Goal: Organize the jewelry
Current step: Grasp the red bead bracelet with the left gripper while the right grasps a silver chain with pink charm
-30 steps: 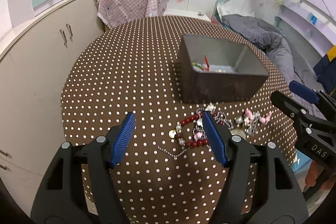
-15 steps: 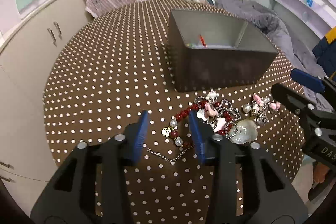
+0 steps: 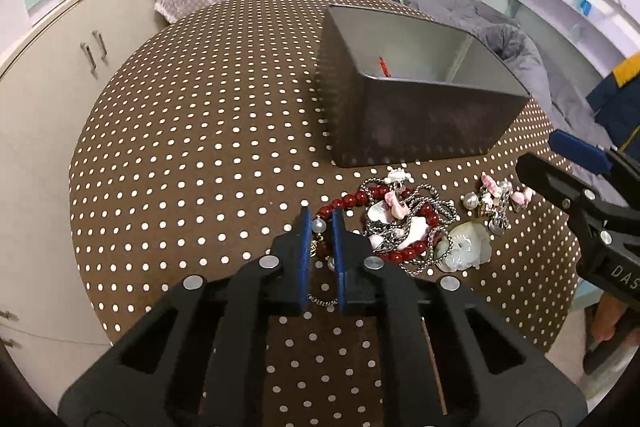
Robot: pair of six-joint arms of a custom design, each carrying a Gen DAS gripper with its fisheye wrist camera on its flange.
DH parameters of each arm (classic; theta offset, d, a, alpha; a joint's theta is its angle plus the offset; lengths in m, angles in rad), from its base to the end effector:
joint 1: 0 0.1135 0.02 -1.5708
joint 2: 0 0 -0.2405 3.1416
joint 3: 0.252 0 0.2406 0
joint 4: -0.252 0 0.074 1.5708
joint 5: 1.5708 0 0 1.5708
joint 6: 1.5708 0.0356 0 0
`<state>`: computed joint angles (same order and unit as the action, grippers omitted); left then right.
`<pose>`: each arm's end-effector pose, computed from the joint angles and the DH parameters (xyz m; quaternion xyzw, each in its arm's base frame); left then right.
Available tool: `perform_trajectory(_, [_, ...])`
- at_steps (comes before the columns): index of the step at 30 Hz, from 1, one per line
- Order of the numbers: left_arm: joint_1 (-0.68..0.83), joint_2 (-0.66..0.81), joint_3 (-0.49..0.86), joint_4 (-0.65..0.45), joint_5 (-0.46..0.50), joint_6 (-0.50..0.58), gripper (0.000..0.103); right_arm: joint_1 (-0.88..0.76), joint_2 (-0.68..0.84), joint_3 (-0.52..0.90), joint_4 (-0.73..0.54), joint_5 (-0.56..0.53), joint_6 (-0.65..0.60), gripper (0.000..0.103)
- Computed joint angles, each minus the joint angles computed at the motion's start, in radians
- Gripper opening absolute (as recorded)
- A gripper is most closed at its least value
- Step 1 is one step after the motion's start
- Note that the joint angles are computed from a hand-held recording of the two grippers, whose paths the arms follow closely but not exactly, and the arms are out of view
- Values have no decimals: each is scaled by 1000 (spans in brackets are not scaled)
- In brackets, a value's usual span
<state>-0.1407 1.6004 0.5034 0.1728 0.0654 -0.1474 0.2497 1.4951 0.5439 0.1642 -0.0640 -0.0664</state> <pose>0.2500 -0.0378 0.0865 0.0072 0.9477 -0.0763 0.3098 0.2546 0.0673 0.1209 -0.1574 0.9103 0.0644 0.3774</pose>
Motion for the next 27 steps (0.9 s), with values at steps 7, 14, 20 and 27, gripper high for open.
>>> perform_trajectory(7, [47,-143,-43,-25,65,8,7,3,-19,-6,-1,0,0,65])
perform_trajectory(14, [83,-262,-63,-57,96,5,7,20,-42,-10,-6,5,-3,65])
perform_trajectory(20, [99,-430,-104,-105,94,16,7,26,-47,-3,-6,-7,-5,65])
perform_trajectory(27, [161,-545,-138,-156,96,29,7,65,-13,30,-19,-68,-4,65])
